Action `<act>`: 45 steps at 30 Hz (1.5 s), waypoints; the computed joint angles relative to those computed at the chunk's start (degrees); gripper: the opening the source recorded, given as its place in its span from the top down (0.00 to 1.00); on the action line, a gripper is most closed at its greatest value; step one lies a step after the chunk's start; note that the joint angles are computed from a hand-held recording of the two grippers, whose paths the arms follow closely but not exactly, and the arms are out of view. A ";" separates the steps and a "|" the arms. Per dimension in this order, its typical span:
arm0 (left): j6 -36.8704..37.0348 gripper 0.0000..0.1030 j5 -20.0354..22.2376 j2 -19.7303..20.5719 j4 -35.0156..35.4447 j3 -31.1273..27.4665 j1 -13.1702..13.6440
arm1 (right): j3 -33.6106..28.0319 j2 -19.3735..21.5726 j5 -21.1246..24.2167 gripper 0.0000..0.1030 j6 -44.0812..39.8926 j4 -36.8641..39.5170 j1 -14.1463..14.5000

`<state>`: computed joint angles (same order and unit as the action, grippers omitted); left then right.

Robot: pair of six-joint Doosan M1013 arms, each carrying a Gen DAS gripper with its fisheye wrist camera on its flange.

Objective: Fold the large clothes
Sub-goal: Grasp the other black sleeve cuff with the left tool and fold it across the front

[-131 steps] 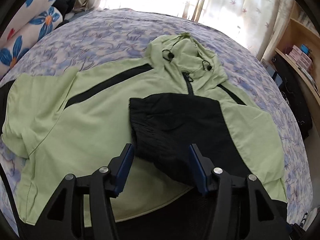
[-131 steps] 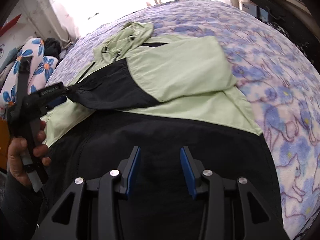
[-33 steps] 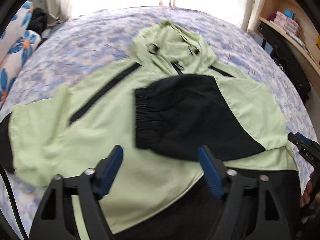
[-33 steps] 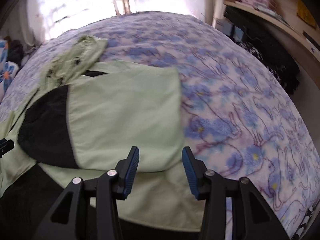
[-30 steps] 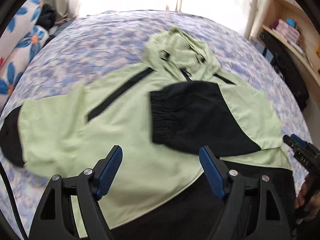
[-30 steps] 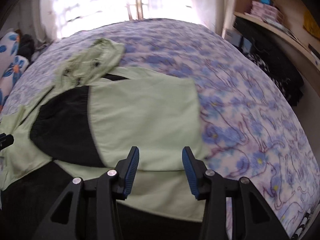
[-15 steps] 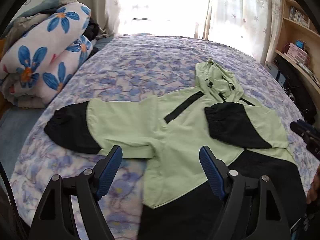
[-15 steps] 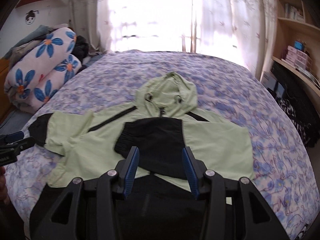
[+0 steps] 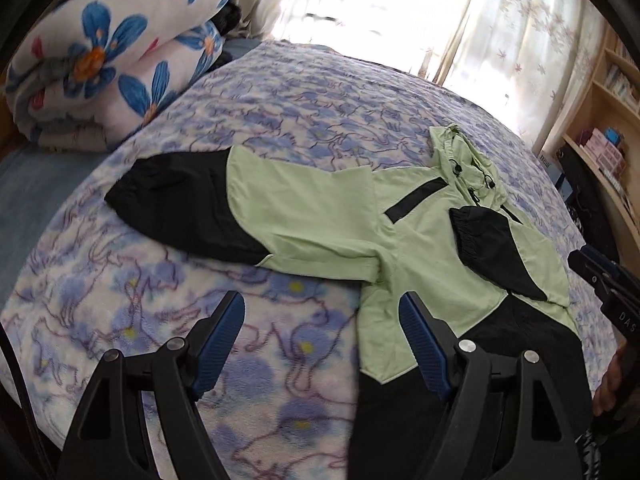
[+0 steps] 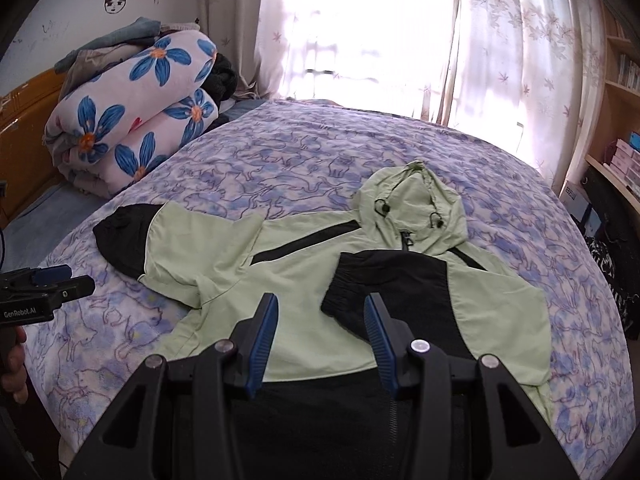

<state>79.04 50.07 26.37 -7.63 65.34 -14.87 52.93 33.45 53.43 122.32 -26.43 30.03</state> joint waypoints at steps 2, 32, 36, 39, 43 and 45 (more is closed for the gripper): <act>2.48 0.24 0.83 0.90 -4.31 -0.30 1.57 | -2.50 1.80 1.37 0.56 -0.57 0.70 0.27; -11.50 0.98 -5.13 15.13 -7.97 -10.28 10.91 | -23.35 18.28 12.15 0.56 -8.41 13.56 -0.63; -12.20 0.99 -8.31 13.10 2.25 -11.10 7.82 | -18.78 15.80 9.34 0.56 -7.04 14.61 -1.36; -6.85 0.99 -11.22 11.43 0.72 -11.90 5.82 | -13.99 13.09 6.53 0.56 -5.54 15.09 -1.96; 5.28 0.99 -11.89 10.48 -5.54 -14.48 2.17 | -6.45 8.73 2.60 0.56 -2.60 15.91 -3.02; 11.64 0.99 -11.14 10.40 -8.91 -15.63 0.08 | -2.75 6.52 0.76 0.56 -1.17 15.78 -3.60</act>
<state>90.68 38.92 36.76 -16.54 49.71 -14.79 50.19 39.98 54.19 121.15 -10.65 26.43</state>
